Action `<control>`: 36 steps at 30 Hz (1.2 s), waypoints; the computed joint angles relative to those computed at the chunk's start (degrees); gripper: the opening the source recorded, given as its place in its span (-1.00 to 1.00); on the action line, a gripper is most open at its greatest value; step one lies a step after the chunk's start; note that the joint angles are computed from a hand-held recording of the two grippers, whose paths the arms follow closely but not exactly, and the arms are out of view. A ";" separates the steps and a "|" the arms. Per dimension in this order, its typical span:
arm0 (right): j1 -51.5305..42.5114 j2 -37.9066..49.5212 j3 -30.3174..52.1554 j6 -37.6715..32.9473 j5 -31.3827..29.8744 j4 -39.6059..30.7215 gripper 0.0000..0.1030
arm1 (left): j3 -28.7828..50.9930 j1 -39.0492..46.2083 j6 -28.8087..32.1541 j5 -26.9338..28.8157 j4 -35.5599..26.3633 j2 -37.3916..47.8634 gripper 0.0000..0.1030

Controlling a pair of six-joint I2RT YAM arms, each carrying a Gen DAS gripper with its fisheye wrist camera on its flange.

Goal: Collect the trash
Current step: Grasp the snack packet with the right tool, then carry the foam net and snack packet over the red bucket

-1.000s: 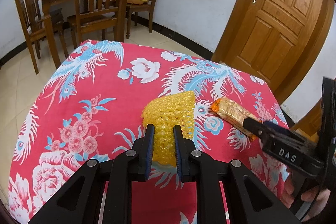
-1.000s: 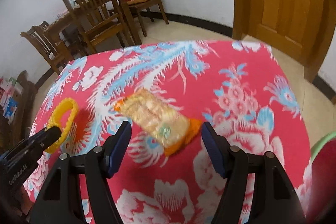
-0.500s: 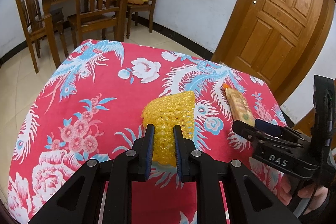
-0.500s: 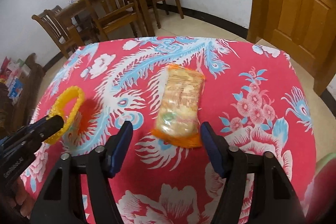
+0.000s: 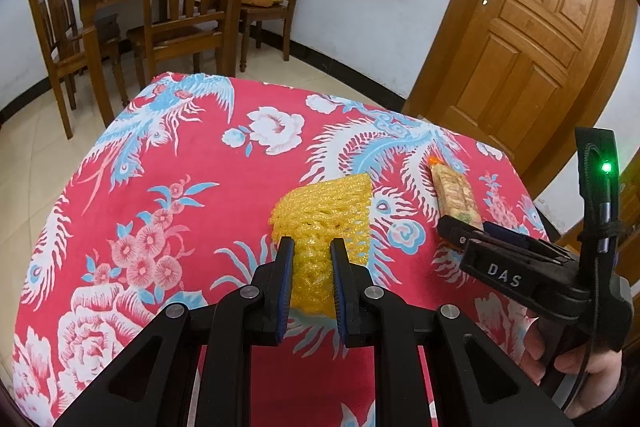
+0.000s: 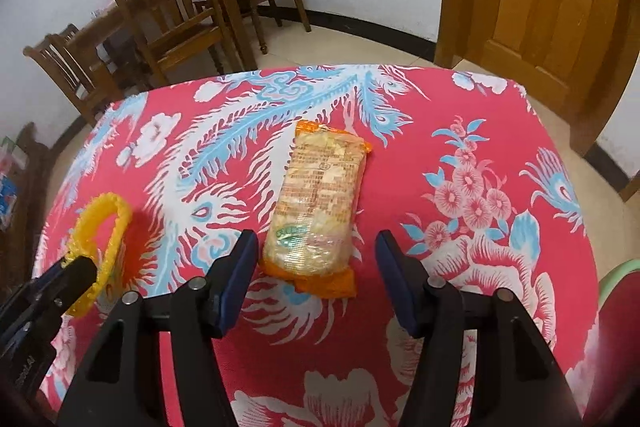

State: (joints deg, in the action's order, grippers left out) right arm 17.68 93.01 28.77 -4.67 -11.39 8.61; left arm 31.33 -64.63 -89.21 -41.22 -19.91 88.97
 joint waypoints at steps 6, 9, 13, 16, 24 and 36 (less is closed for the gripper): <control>-2.86 -2.65 -1.29 0.48 -1.88 -2.00 -0.15 | 0.57 -0.68 -0.35 -0.43 -0.81 0.13 -0.65; -5.19 -6.14 -3.06 -0.23 -3.86 -3.42 -0.16 | 1.06 -1.15 -0.68 -0.63 -1.40 0.25 -0.65; -8.70 -12.05 -5.00 -1.80 -7.17 -7.44 -0.16 | 1.70 -1.60 -0.83 -0.82 -2.01 0.30 -0.65; -12.80 -17.53 -6.54 -3.96 -10.50 -11.75 -0.16 | 2.51 -2.23 -0.96 -1.14 -2.60 0.44 -0.65; -27.61 -29.85 -8.41 -12.93 -20.03 -25.40 -0.16 | 6.20 -4.91 -0.65 -2.29 -4.16 1.47 -0.65; -58.50 -29.52 -3.47 -38.22 -32.83 -46.89 -0.16 | 15.93 -9.21 5.19 -3.45 -4.34 6.31 -0.65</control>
State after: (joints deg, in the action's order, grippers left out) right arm -40.82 63.49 25.29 -42.89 -44.22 -38.27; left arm 47.26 -73.84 -84.02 -44.67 -24.25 95.28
